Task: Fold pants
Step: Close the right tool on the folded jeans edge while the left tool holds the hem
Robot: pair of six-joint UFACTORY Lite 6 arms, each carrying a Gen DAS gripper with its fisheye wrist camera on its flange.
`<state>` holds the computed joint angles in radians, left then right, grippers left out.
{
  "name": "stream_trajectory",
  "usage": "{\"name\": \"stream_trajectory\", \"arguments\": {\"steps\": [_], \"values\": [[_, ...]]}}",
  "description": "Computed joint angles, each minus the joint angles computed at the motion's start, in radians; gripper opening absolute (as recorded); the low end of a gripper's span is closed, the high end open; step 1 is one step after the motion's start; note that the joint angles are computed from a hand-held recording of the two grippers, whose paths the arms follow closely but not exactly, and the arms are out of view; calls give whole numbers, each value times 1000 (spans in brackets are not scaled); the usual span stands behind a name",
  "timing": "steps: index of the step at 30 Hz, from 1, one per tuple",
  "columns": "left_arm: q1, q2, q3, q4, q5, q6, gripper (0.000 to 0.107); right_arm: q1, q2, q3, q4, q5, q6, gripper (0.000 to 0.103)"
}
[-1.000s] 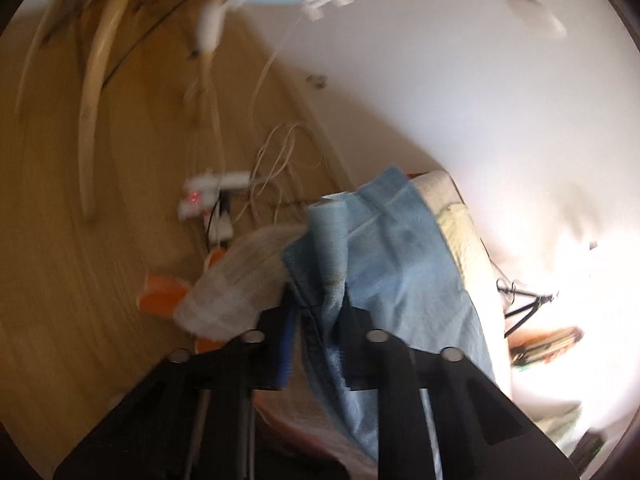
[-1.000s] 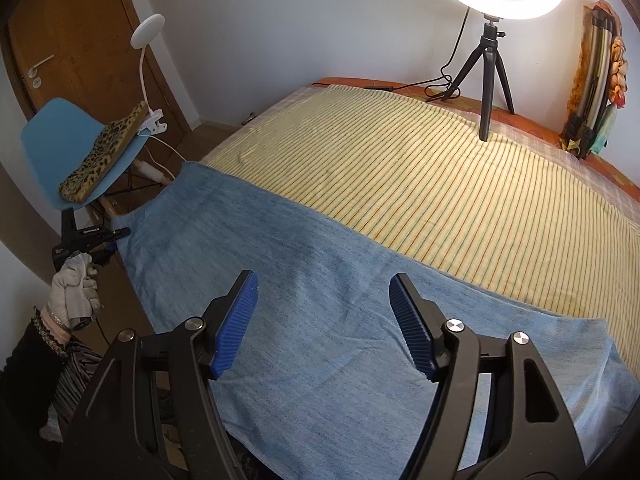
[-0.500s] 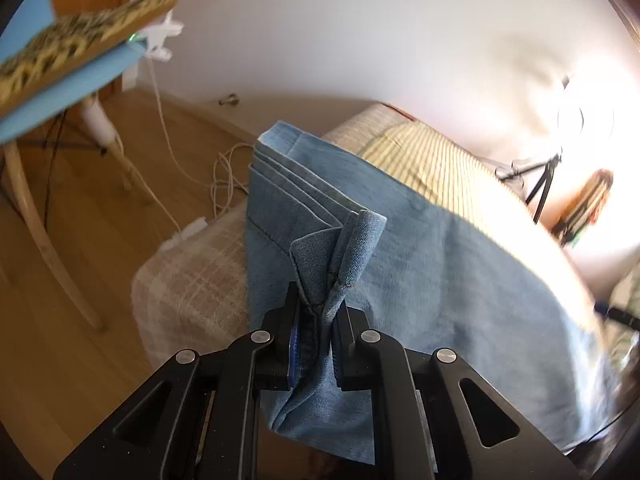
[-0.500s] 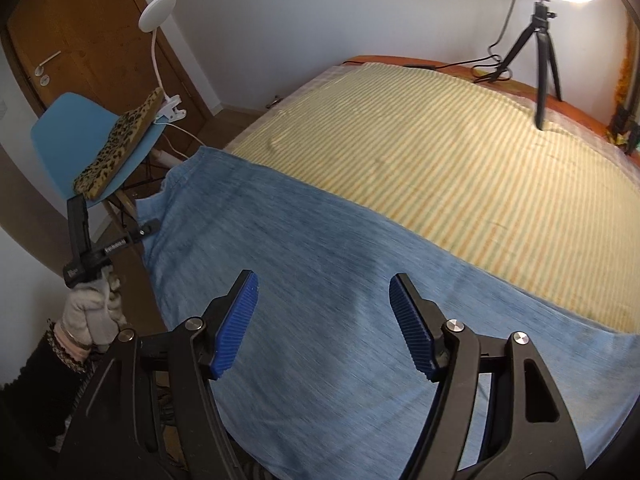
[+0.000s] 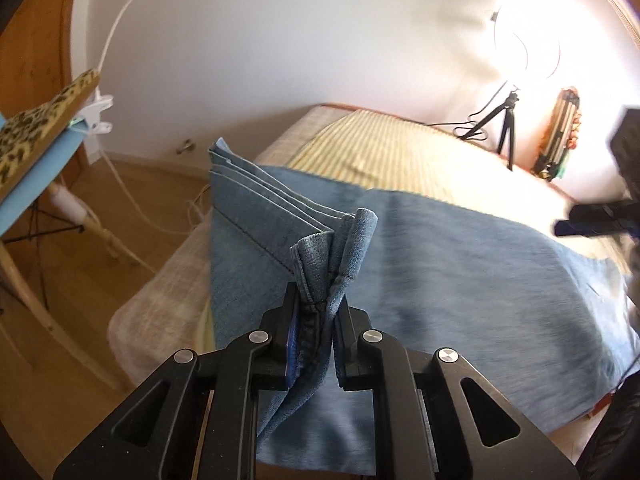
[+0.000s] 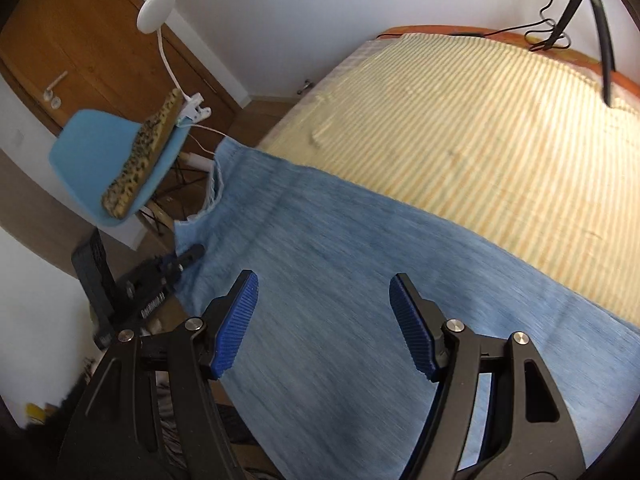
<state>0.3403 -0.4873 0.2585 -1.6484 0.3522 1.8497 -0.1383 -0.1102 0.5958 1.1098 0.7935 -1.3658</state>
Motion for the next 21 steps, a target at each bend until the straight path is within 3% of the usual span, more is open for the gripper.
{"name": "stream_trajectory", "arguments": {"steps": [4, 9, 18, 19, 21], "values": [[40, -51, -18, 81, 104, -82, 12, 170, 174, 169, 69, 17, 84, 76], [-19, -145, -48, 165, 151, -172, 12, 356, 481, 452, 96, 22, 200, 81], [-64, -192, -58, 192, 209, -213, 12, 453, 827, 756, 156, 1, 349, 81], [-45, -195, -58, 194, 226, -216, 12, 454, 843, 765, 183, 9, 346, 80], [14, -181, -44, 208, 290, -222, 12, 455, 858, 768, 229, 20, 324, 66]]}}
